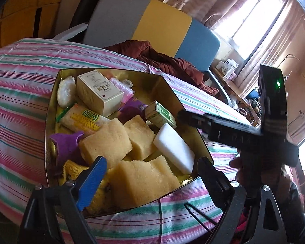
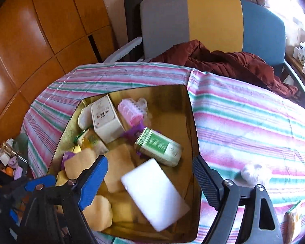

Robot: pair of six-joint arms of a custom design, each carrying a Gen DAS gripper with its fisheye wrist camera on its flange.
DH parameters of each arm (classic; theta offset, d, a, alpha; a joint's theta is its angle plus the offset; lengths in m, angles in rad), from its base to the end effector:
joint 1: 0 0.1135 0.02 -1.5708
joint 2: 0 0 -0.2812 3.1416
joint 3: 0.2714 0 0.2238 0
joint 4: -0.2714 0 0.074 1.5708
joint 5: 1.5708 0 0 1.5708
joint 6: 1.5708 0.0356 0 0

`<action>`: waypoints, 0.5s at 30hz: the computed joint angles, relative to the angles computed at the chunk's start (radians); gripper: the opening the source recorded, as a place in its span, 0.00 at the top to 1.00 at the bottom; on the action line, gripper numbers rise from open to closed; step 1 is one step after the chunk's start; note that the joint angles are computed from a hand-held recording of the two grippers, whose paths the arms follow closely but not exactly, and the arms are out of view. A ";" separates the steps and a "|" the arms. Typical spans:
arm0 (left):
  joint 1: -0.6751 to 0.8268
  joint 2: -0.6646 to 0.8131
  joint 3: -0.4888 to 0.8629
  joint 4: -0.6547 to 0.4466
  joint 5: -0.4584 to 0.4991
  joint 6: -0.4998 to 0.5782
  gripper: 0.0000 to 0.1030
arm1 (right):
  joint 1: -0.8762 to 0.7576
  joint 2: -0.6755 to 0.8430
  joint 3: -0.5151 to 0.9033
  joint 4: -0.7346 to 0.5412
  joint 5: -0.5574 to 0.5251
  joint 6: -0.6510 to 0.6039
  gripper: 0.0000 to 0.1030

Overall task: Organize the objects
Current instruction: 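Open the left tool to drop the sponge while the right tool drops the green box into the tray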

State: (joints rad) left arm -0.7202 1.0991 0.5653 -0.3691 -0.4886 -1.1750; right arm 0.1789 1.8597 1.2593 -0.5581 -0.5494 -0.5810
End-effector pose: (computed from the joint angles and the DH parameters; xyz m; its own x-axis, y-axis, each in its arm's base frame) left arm 0.1416 -0.1020 0.2232 -0.5633 -0.5897 -0.5788 -0.4042 0.8076 -0.4294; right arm 0.3448 0.0812 0.2151 -0.5573 -0.5765 -0.5975 -0.7938 0.5809 0.1800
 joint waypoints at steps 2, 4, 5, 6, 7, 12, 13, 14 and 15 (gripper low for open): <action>-0.008 0.006 0.011 -0.014 -0.011 -0.004 0.11 | -0.011 -0.018 -0.030 0.009 -0.005 -0.011 0.16; -0.007 0.014 0.023 -0.027 -0.016 -0.004 0.11 | -0.021 -0.039 -0.060 0.020 -0.006 -0.023 0.16; -0.011 0.019 0.032 -0.040 -0.023 -0.009 0.11 | -0.028 -0.051 -0.076 0.025 -0.007 -0.031 0.16; -0.014 0.025 0.039 -0.049 -0.030 -0.013 0.11 | -0.033 -0.060 -0.087 0.029 -0.007 -0.038 0.16; -0.019 0.033 0.050 -0.066 -0.041 -0.018 0.11 | -0.039 -0.069 -0.098 0.033 -0.009 -0.043 0.16; -0.058 0.078 0.112 -0.173 -0.119 -0.058 0.11 | -0.067 -0.098 -0.132 0.042 -0.021 -0.055 0.16; -0.064 0.081 0.119 -0.188 -0.133 -0.065 0.11 | -0.071 -0.101 -0.136 0.046 -0.020 -0.056 0.16; -0.072 0.088 0.130 -0.209 -0.148 -0.075 0.10 | -0.075 -0.106 -0.143 0.052 -0.019 -0.057 0.16; -0.084 0.103 0.150 -0.247 -0.170 -0.091 0.10 | -0.079 -0.109 -0.147 0.053 -0.019 -0.057 0.16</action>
State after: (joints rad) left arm -0.8038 1.2019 0.7151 -0.6156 -0.6587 -1.2664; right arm 0.0995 1.7508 1.1127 -0.5049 -0.5681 -0.6384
